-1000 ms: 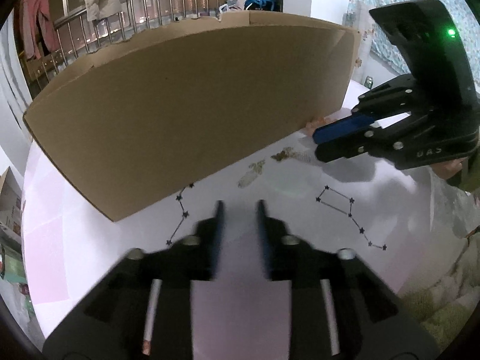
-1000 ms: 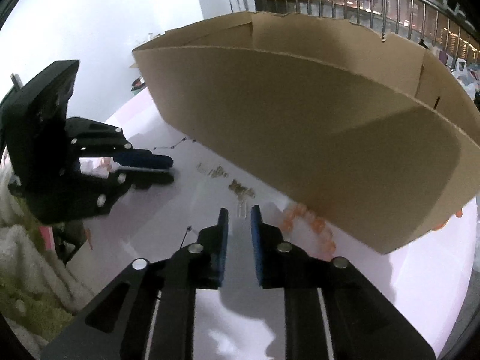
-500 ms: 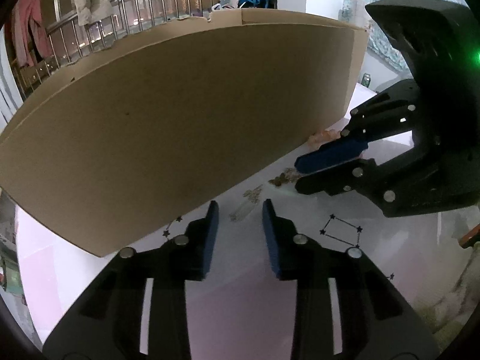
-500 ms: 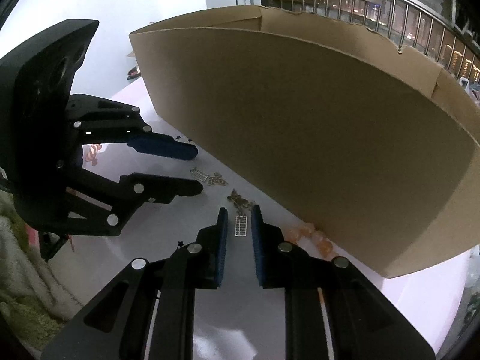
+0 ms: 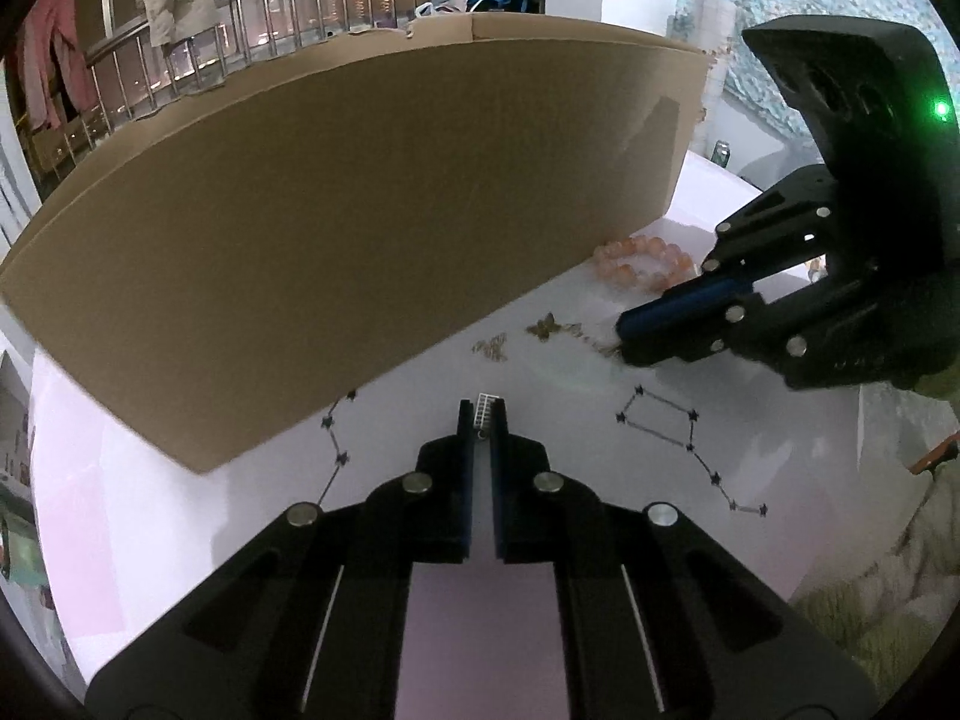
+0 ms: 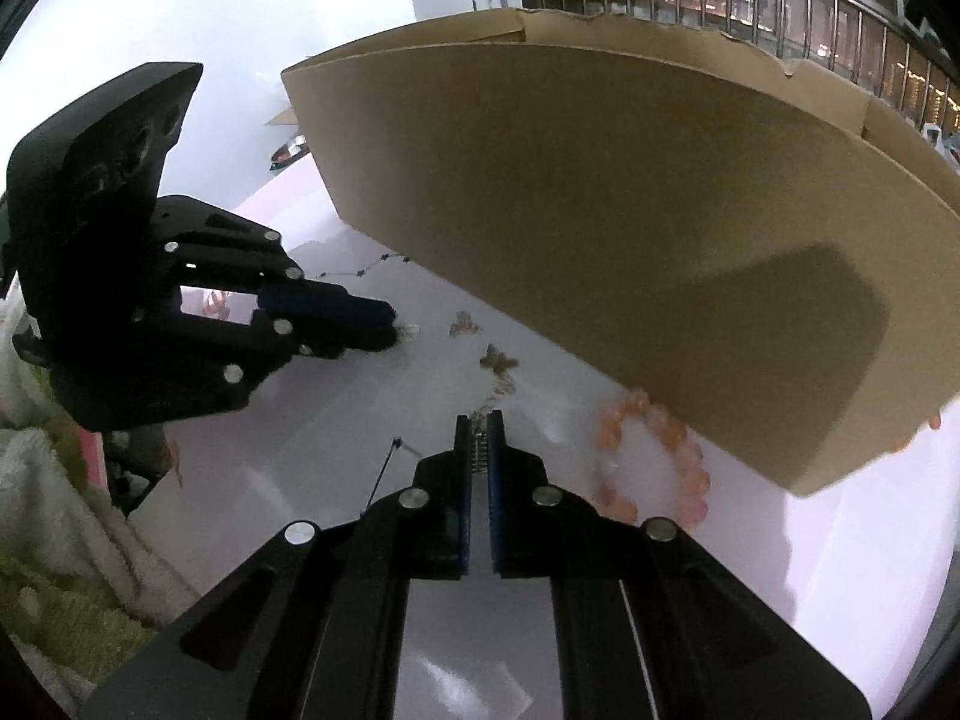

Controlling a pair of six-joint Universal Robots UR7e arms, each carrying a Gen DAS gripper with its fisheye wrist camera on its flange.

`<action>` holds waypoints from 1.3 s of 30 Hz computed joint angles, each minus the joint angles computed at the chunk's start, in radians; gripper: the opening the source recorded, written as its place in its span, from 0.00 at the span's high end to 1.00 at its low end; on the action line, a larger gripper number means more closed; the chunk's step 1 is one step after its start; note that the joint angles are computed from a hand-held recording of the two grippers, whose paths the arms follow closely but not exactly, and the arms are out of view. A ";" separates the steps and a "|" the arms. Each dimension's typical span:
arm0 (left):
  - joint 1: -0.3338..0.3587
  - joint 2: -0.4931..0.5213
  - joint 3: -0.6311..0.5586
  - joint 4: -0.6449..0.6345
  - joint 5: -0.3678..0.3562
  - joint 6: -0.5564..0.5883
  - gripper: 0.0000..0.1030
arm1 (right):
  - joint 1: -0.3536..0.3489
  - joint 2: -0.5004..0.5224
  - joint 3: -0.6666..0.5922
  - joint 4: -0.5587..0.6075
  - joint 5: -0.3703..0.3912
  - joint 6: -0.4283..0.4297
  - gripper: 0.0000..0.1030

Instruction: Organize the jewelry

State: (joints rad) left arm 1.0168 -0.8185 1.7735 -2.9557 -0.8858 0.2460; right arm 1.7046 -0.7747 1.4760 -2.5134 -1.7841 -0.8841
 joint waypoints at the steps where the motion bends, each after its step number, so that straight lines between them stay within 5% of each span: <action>1: -0.003 -0.004 0.011 -0.009 0.006 -0.005 0.99 | -0.001 -0.007 0.008 -0.001 0.001 0.002 0.95; 14: -0.022 -0.051 0.109 -0.091 0.031 -0.060 0.99 | -0.010 -0.059 0.059 -0.027 0.054 0.033 0.95; 39: -0.048 -0.027 0.095 -0.156 0.052 -0.023 0.99 | -0.013 -0.058 0.009 0.019 0.100 0.071 0.95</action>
State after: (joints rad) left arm 0.9690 -0.8452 1.8686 -3.1116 -0.8341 0.2232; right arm 1.6914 -0.8327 1.4855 -2.4940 -1.6845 -0.8136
